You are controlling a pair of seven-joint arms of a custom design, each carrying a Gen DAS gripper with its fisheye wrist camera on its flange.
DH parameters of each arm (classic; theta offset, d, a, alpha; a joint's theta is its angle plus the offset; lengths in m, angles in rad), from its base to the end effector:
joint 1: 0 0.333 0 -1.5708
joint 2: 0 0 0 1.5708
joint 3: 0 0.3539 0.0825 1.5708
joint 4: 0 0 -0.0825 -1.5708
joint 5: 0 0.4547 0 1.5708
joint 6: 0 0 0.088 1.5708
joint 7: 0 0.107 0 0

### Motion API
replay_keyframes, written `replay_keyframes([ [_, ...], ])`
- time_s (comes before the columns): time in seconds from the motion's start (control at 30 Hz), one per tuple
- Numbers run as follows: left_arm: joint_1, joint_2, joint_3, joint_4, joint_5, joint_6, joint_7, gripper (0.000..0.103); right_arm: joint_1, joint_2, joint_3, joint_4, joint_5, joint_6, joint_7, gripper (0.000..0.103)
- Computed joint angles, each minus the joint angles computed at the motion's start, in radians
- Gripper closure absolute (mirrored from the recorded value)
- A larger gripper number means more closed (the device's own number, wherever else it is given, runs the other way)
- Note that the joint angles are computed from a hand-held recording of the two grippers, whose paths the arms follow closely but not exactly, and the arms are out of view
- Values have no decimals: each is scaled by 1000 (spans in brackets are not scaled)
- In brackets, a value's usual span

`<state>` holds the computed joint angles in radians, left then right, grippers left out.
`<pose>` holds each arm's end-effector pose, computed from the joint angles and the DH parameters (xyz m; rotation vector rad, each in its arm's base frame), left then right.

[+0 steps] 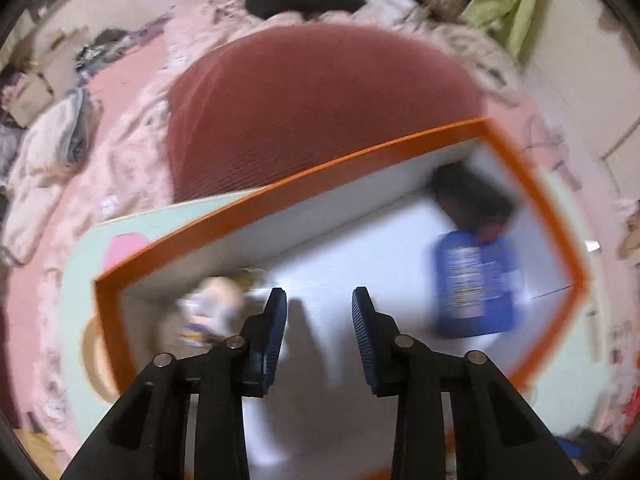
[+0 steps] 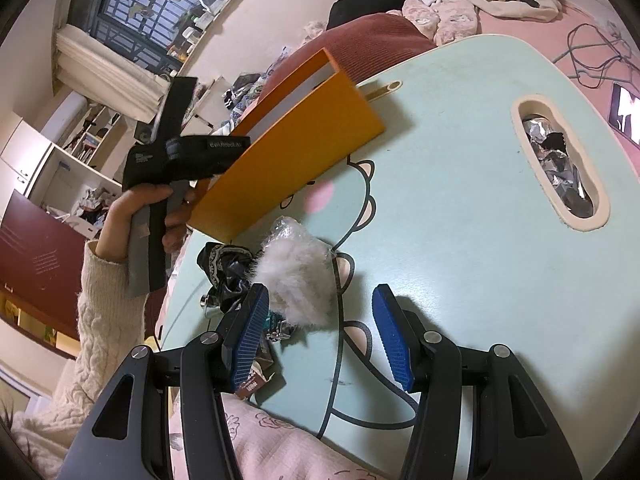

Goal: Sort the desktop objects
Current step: 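Reach left tool into box and grasp the blue tin, then lift blue tin out of box and set it on table with left tool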

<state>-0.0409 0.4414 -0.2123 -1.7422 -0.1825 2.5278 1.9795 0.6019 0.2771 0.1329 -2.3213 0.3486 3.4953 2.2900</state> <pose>0.7441 -0.1725 0.3589 -1.5169 2.5427 -0.5859 0.4843 0.3799 0.3025 -1.2581 1.8790 0.0169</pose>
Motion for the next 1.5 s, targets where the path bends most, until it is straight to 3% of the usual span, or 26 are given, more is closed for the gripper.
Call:
replay_keyframes([
  [0.03, 66, 14, -71, 36, -147, -99, 92, 67, -14, -2, 11, -13, -16, 11, 11, 48],
  [0.07, 106, 31, -107, 70, -224, -180, 135, 54, -21, 0, 17, -17, -26, 16, 20, 48],
  [0.1, 110, 39, -116, 88, -260, -223, 144, 49, -48, -2, 33, -26, -57, 21, 40, 48],
  [0.13, 89, 39, -106, 92, -271, -225, 147, 47, -61, -2, 39, -31, -75, 24, 53, 48],
  [0.17, 46, 30, -85, 80, -229, -176, 141, 47, -54, -3, 34, -31, -72, 22, 52, 48],
  [0.23, -23, 28, -44, 71, -137, -109, 99, 47, -61, -10, 36, -41, -87, 23, 60, 48],
  [0.3, -78, 45, -13, 87, -30, -116, 65, 47, -48, -12, 26, -35, -78, 18, 54, 48],
  [0.37, -134, 50, 29, 77, 84, -62, -8, 47, -41, -16, 20, -37, -68, 21, 50, 48],
  [0.47, -107, 87, -1, 114, 80, -66, -1, 39, -34, -16, 16, -31, -56, 19, 45, 48],
  [0.53, -70, 141, -29, 198, 36, -196, -3, 36, -41, -14, 22, -30, -65, 19, 52, 48],
  [0.67, -50, 108, -43, 159, 24, -239, 104, 36, -51, -9, 30, -22, -86, 16, 62, 48],
  [0.8, 15, 81, -77, 103, -87, -236, 276, 37, -63, -4, 39, -19, -106, 16, 79, 48],
  [0.9, -17, 67, -31, 91, -76, -200, 182, 36, -57, -4, 34, -14, -111, 8, 79, 48],
  [1.03, 7, 67, -42, 82, -116, -187, 219, 37, -51, -4, 30, -7, -113, 3, 71, 48],
  [1.1, 27, 75, -49, 93, -163, -188, 207, 37, -56, -3, 32, -8, -116, 5, 75, 48],
  [1.17, 71, 92, -70, 125, -244, -264, 218, 37, -65, -3, 36, -13, -125, 6, 83, 48],
  [1.2, 83, 88, -77, 119, -280, -262, 223, 37, -66, -3, 35, -15, -125, 8, 85, 48],
  [1.27, 113, 53, -95, 80, -370, -187, 270, 37, -73, -3, 39, -20, -128, 13, 97, 48],
  [1.33, 153, 12, -113, 47, -469, -161, 336, 37, -80, -2, 42, -23, -135, 17, 108, 48],
  [1.43, 270, -74, -142, -5, -713, -279, 504, 37, -81, -1, 39, -24, -143, 21, 107, 48],
  [1.5, 290, -131, -130, -63, -802, -293, 578, 37, -76, -2, 35, -23, -140, 23, 102, 48],
])
